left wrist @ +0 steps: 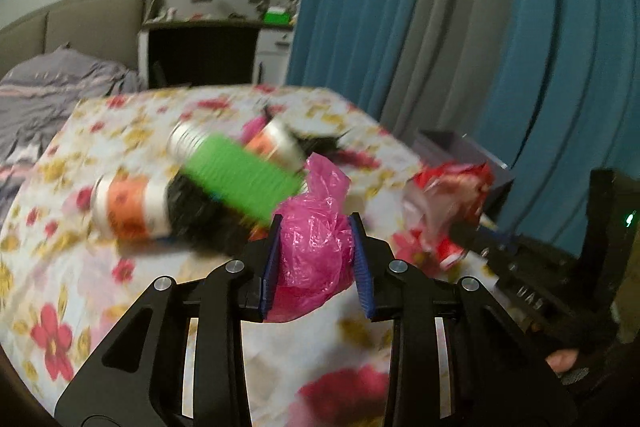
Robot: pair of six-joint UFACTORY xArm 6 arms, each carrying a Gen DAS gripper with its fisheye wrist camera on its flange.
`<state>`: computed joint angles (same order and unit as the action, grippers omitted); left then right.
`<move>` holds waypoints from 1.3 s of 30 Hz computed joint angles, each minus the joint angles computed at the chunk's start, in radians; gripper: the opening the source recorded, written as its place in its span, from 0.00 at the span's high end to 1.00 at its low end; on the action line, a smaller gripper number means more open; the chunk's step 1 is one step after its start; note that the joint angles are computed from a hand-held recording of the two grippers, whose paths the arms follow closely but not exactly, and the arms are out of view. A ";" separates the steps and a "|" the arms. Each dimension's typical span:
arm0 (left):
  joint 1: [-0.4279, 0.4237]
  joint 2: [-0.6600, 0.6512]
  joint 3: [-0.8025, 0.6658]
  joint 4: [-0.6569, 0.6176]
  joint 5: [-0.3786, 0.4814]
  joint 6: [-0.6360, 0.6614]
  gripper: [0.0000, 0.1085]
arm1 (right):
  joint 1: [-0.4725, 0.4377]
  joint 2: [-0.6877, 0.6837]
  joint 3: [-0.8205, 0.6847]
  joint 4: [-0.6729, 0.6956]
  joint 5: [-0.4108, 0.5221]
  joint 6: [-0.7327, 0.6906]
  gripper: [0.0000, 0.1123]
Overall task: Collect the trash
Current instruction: 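Carry both items over the grey bin and open both tools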
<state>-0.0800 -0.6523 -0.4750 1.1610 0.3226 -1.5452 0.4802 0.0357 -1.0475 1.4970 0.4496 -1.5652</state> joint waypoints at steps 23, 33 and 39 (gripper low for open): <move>-0.128 1.078 -1.182 -0.215 -0.110 0.396 0.71 | -0.212 0.529 -0.711 -0.334 -0.254 0.418 0.88; -0.155 1.358 -1.507 -0.719 -0.072 0.855 0.70 | -0.251 0.682 -0.872 -0.603 -0.231 0.701 0.87; -0.162 1.485 -1.673 -0.978 -0.024 1.064 0.70 | -0.259 0.750 -0.960 -0.746 -0.201 0.849 0.86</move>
<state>-0.2423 0.8324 -2.1475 0.1834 0.2985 -0.4807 0.2214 0.7853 -2.0076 0.7512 0.2481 -0.7162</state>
